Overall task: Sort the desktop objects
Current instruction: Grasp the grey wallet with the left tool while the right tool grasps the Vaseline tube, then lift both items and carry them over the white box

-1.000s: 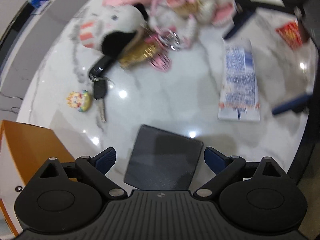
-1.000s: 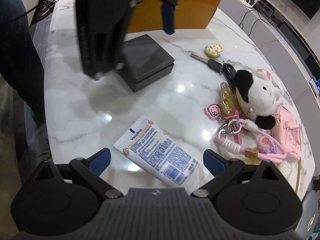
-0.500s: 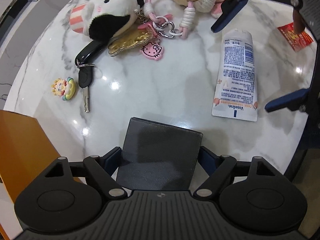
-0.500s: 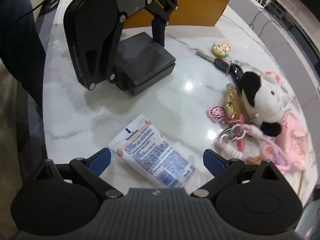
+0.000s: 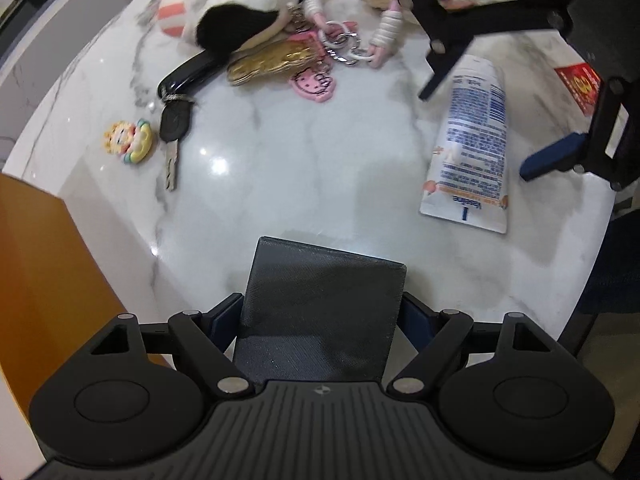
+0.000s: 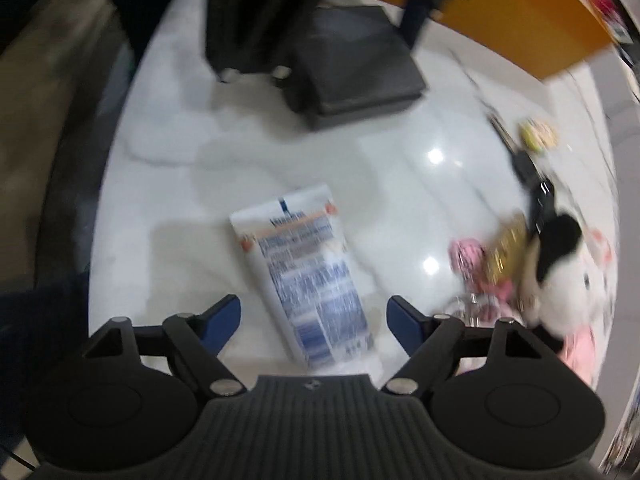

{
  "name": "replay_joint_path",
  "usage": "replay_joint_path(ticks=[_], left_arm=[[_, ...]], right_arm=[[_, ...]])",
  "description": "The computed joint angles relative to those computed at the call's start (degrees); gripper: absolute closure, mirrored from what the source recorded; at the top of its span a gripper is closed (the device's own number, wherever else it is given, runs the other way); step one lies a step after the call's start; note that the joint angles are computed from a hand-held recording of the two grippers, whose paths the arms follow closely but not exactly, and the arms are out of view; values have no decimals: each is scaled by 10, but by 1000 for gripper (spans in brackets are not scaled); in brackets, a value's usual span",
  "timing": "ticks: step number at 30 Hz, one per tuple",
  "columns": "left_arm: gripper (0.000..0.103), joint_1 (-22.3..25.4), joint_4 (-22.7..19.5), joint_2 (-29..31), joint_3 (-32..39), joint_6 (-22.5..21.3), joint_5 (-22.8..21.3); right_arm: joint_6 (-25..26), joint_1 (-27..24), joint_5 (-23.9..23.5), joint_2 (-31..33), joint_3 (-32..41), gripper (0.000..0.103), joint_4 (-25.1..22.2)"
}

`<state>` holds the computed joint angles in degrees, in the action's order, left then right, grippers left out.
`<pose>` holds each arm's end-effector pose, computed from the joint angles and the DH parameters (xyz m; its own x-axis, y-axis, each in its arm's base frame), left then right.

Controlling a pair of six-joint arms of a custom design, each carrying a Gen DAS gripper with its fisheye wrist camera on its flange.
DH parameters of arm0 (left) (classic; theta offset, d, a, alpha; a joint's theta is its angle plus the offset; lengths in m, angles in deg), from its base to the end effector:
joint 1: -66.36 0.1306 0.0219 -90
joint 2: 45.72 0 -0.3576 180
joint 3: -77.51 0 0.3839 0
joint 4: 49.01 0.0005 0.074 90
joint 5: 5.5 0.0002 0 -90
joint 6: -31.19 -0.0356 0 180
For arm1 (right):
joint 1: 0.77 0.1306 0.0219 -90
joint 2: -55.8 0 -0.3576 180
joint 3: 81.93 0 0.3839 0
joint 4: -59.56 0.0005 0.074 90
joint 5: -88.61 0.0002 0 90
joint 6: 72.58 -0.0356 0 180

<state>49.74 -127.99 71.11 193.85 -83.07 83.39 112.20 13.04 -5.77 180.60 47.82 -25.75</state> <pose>0.5625 -0.1677 0.3386 -0.7428 0.6504 -0.1588 0.6447 0.7588 0.0925 0.6080 0.1517 0.3494 0.3293 -0.9422 -0.0611 -0.9332 -0.3149 -0.1731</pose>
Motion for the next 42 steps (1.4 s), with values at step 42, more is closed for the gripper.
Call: replay_joint_path(ticks=[42], left_arm=[[10,104,88,-154,-32,143,182]], right_arm=[[-338,24,40,-4,176,55,-76]])
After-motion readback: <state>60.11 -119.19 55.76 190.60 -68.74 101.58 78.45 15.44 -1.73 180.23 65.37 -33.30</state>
